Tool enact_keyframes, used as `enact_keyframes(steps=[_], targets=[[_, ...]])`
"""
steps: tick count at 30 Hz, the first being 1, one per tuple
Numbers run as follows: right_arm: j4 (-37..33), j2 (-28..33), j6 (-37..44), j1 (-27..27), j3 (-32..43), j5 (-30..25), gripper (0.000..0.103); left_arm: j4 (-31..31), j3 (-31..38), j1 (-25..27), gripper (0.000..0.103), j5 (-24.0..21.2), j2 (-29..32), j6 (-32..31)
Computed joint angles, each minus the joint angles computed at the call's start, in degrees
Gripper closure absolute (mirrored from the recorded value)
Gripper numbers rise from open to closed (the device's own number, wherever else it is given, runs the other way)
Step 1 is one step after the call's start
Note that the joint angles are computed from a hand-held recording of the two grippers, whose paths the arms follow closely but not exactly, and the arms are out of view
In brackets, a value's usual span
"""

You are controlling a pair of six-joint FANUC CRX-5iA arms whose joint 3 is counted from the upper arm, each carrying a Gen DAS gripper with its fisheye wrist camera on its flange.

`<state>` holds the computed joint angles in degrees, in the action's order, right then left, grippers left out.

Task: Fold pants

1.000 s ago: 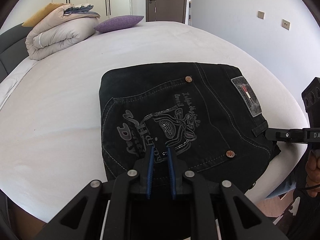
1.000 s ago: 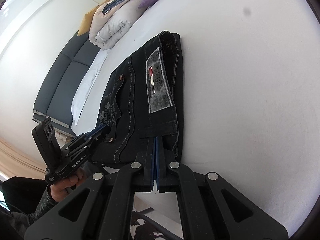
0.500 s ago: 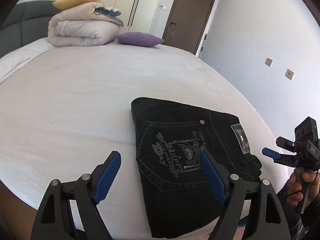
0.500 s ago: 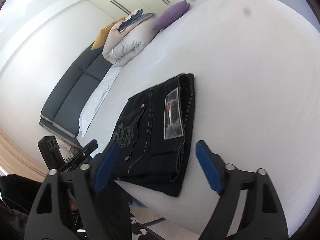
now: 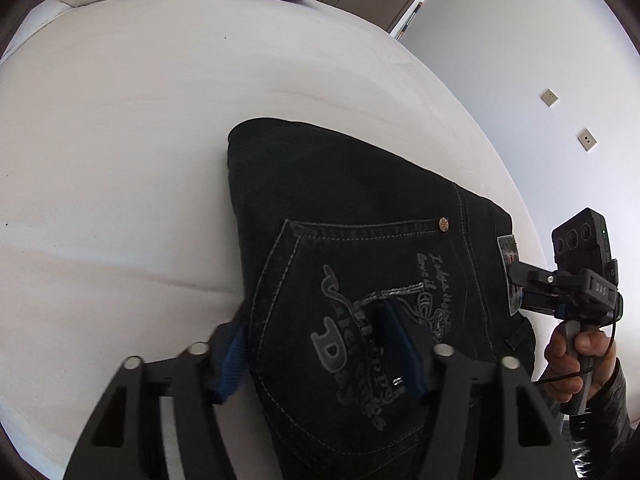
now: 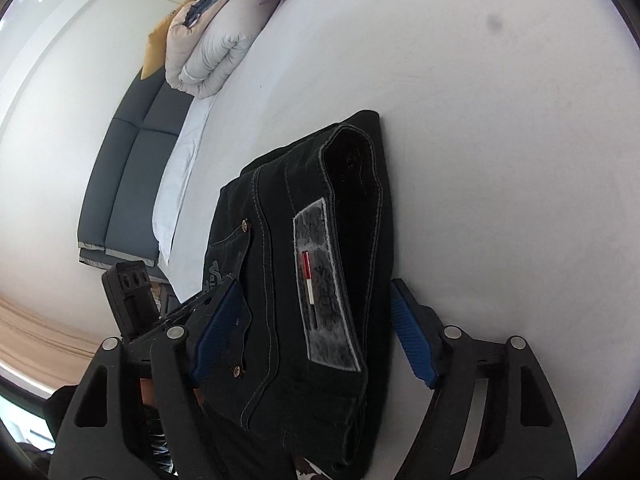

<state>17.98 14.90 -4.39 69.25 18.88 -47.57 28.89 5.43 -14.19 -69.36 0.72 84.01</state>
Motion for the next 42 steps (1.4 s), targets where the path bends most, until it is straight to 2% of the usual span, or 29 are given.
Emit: enact_keyframes(steps=[1, 2, 3, 5, 7, 9, 14, 17, 18, 20, 27, 29, 31, 33, 35, 38, 40, 42], targets=[[-0.5, 0.7, 0.7, -0.3, 1.0, -0.7, 0.045, -0.1, 0.3, -0.1, 0.051, -0.2, 0.3, 0.4], [-1.1, 1.5, 1.4, -0.6, 2.2, -2.0, 0.061, -0.2, 0.3, -0.1, 0.053, -0.1, 0.3, 0.5], [-1.1, 1.7, 1.6, -0.5, 2.4, -2.3, 0.071, 0.0, 0.0, 0.0, 0.060, 0.2, 0.1, 0.2], [1.5, 1.6, 0.9, 0.2, 1.7, -2.5, 0.075, 1.1, -0.7, 0.2, 0.068, 0.5, -0.4, -0.5], [4.3, 2.7, 1.8, 1.1, 3.5, -5.4, 0.079, 2.0, -0.3, 0.4, 0.077, 0.2, -0.5, -0.4], [6.4, 3.6, 3.1, 1.6, 5.9, -7.2, 0.085, 0.8, 2.6, -0.2, 0.080, -0.5, 0.0, 0.1], [9.3, 4.5, 8.2, 1.1, 11.2, -10.0, 0.086, 0.6, 11.2, -1.7, 0.080, 0.3, 3.4, -0.8], [9.5, 3.2, 9.1, -1.3, 11.0, -9.8, 0.086, -1.2, 20.5, -3.2, 0.080, -1.0, 9.5, -1.7], [11.3, 3.9, 5.9, -2.0, 12.3, -12.0, 0.086, -2.0, 24.2, -3.9, 0.080, -2.1, 12.2, -1.6], [11.7, 3.5, 6.6, -3.6, 12.3, -13.0, 0.086, -2.6, 30.4, -5.1, 0.080, -3.2, 16.9, -1.4], [7.3, -2.4, 8.5, -11.5, 3.4, -10.2, 0.086, -5.5, 43.3, -8.8, 0.080, -5.3, 29.8, 1.3], [3.9, -3.3, 9.8, -13.6, 1.0, -9.5, 0.084, -7.2, 42.8, -9.2, 0.075, -5.1, 30.5, 2.5], [1.5, -4.7, 9.3, -15.4, -3.3, -5.8, 0.080, -7.5, 39.0, -9.1, 0.060, -2.6, 29.1, 3.4], [4.4, -7.1, 5.8, -15.7, -9.7, 1.0, 0.079, -7.0, 35.2, -8.8, 0.051, -0.3, 27.4, 3.3], [7.1, -7.9, 3.9, -15.4, -12.4, 3.5, 0.078, -6.4, 32.4, -8.5, 0.048, 1.6, 26.1, 3.2], [8.4, -7.6, 2.7, -14.7, -12.0, 1.9, 0.074, -6.2, 28.7, -8.3, 0.045, 3.8, 23.3, 3.5], [11.0, -8.8, -1.9, -12.7, -13.6, 0.6, 0.070, -6.9, 25.5, -8.3, 0.045, 5.5, 20.2, 3.2], [16.1, -10.0, -7.6, -10.5, -15.6, -0.1, 0.050, -7.4, 20.2, -8.4, 0.044, 9.1, 15.5, 2.3]])
